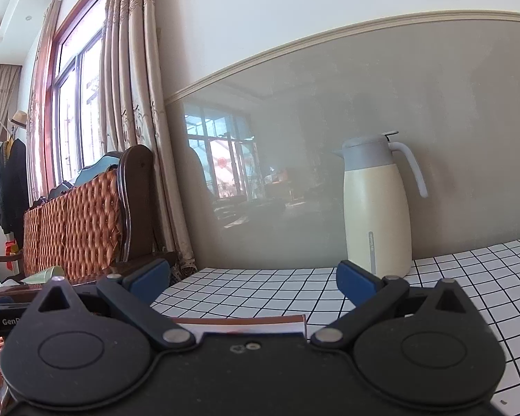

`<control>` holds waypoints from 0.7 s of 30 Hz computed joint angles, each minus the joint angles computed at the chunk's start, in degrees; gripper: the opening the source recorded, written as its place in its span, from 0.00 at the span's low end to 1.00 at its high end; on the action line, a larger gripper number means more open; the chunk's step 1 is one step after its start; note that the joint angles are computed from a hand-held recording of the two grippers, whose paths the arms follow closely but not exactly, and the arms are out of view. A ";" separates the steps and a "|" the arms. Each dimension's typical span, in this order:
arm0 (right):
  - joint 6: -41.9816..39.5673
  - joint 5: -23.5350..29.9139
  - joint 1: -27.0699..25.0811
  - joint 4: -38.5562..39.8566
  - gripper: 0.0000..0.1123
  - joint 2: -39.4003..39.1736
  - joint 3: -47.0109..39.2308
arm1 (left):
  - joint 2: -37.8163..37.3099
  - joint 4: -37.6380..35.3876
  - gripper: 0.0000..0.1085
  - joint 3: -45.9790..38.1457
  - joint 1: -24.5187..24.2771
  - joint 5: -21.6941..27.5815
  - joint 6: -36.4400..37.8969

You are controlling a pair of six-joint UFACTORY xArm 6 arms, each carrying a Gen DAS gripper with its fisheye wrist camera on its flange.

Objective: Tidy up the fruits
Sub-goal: 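Move both tools away from the box toward the last two oranges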

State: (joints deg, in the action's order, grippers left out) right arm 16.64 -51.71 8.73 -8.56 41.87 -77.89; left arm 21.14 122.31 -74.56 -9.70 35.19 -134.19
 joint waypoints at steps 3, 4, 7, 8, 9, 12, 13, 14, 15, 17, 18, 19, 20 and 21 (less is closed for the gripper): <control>0.26 0.31 -0.42 -0.65 0.86 -0.52 0.81 | 0.14 -0.30 0.95 -0.01 -0.34 -0.26 0.67; 0.52 0.25 -0.62 -0.97 0.86 -0.73 1.21 | 0.22 -0.45 0.95 -0.09 -0.44 -0.38 1.05; 1.16 0.28 -1.11 -1.58 0.86 -1.22 1.96 | 0.49 -0.80 0.95 -0.10 -1.22 0.32 2.11; 1.48 0.33 -1.29 -1.85 0.86 -1.34 2.15 | 0.55 -0.91 0.95 -0.10 -1.43 0.48 2.53; 1.74 0.56 -1.47 -2.14 0.86 -1.49 2.35 | 0.65 -0.97 0.95 -0.13 -1.64 0.59 2.81; 1.85 1.09 -1.91 -2.35 0.86 -2.03 3.22 | 1.00 -1.38 0.95 -0.47 -2.12 0.15 3.81; 1.90 1.25 -2.11 -2.44 0.86 -2.19 3.47 | 1.09 -1.40 0.95 -0.59 -2.30 -0.06 4.00; 2.04 1.38 -2.36 -2.66 0.86 -2.35 3.74 | 1.16 -1.37 0.95 -0.67 -2.51 -0.15 4.11; 2.23 1.54 -2.66 -3.02 0.86 -2.53 3.99 | 1.24 -1.36 0.95 -0.78 -2.71 -0.21 4.21; 1.93 1.71 -3.04 -3.17 0.86 -2.95 4.67 | 1.32 -1.12 0.95 -0.91 -3.21 -0.33 4.12; 1.61 1.79 -3.19 -3.08 0.86 -3.14 4.98 | 1.32 -0.93 0.95 -0.95 -3.44 -0.44 3.94; 1.29 1.78 -3.43 -3.06 0.86 -3.39 5.43 | 1.37 -0.61 0.95 -1.06 -3.67 -0.74 3.68; 1.06 1.75 -3.68 -3.02 0.86 -3.57 5.78 | 1.40 -0.40 0.95 -1.15 -3.89 -1.01 3.51; 0.94 1.71 -3.99 -3.03 0.86 -3.80 6.23 | 1.45 -0.22 0.95 -1.26 -4.22 -1.23 3.37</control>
